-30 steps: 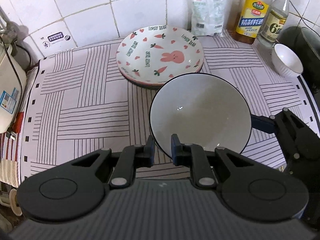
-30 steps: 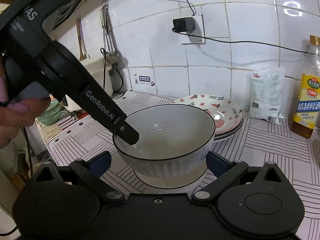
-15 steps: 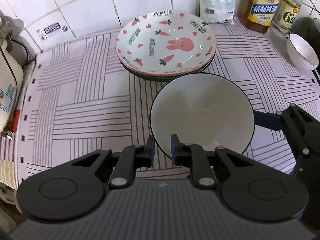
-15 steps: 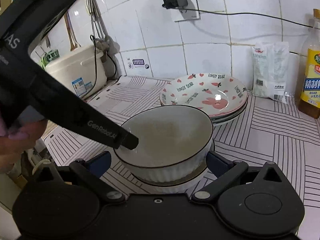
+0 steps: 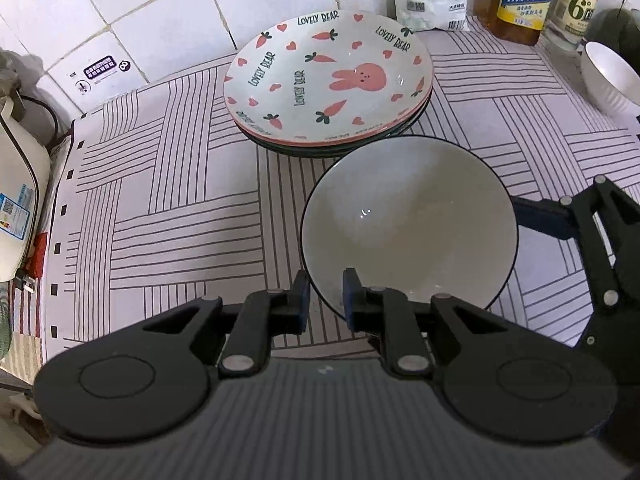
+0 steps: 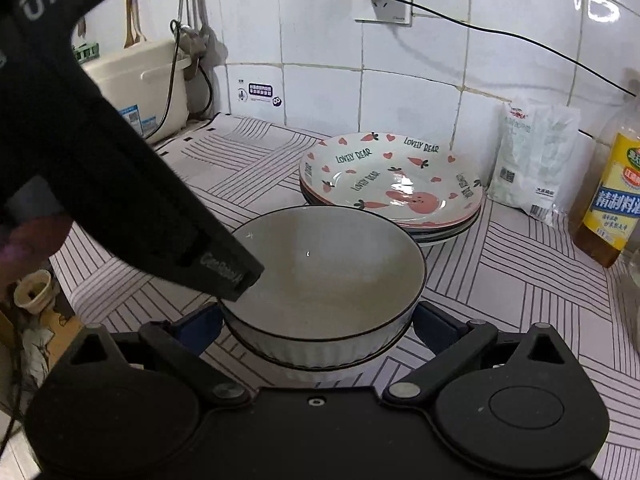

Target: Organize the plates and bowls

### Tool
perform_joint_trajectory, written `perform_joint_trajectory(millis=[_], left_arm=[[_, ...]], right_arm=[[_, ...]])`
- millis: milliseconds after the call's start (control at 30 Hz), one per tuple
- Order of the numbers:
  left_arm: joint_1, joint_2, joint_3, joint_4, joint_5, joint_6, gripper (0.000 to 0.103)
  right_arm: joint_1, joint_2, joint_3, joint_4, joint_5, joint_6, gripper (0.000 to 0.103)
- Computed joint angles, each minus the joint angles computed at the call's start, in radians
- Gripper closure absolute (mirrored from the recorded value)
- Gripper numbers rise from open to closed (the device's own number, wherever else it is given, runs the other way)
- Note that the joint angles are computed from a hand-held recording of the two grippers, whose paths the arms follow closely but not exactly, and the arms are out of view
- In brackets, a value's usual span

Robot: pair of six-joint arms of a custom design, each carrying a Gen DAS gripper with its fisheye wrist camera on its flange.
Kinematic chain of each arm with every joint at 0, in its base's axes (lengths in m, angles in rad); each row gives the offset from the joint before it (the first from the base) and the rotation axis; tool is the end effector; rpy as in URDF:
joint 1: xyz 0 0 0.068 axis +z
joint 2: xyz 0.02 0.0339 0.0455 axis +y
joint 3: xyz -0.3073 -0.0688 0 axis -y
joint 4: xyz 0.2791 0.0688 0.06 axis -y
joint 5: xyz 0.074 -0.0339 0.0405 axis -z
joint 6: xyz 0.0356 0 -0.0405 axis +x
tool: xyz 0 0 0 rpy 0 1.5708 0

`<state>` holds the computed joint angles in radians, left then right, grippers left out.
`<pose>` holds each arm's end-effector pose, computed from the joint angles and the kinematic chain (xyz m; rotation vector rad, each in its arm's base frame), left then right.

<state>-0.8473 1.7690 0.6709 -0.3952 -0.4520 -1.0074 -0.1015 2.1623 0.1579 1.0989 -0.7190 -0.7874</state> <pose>0.1899 -0.1915 0.0879 -0.2416 2.7090 0.2908 0.1921 0.0040 0.0108 -1.0174 1.9926 0.4233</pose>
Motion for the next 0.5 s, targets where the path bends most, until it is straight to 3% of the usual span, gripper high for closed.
perform_joint_trajectory(millis=[67,133,200,500], left_arm=[[-0.003,-0.011,0.009,-0.023,0.008,-0.009,0.084],[-0.019,-0.033,0.020,-0.051,-0.009,-0.019,0.076],[-0.036,-0.053,0.037,-0.080,-0.037,-0.025,0.063],[-0.106,-0.079,0.159,-0.167,-0.091,0.010,0.052]], right_arm=[[0.000,0.013,-0.010,0.032,0.004,-0.005,0.001],[-0.018,-0.015,-0.011,-0.016,-0.006,-0.019,0.001],[-0.068,-0.071,-0.014,-0.107,-0.045,-0.061,0.000],[-0.399,-0.353,0.063,-0.675,-0.235,-0.354,0.000]])
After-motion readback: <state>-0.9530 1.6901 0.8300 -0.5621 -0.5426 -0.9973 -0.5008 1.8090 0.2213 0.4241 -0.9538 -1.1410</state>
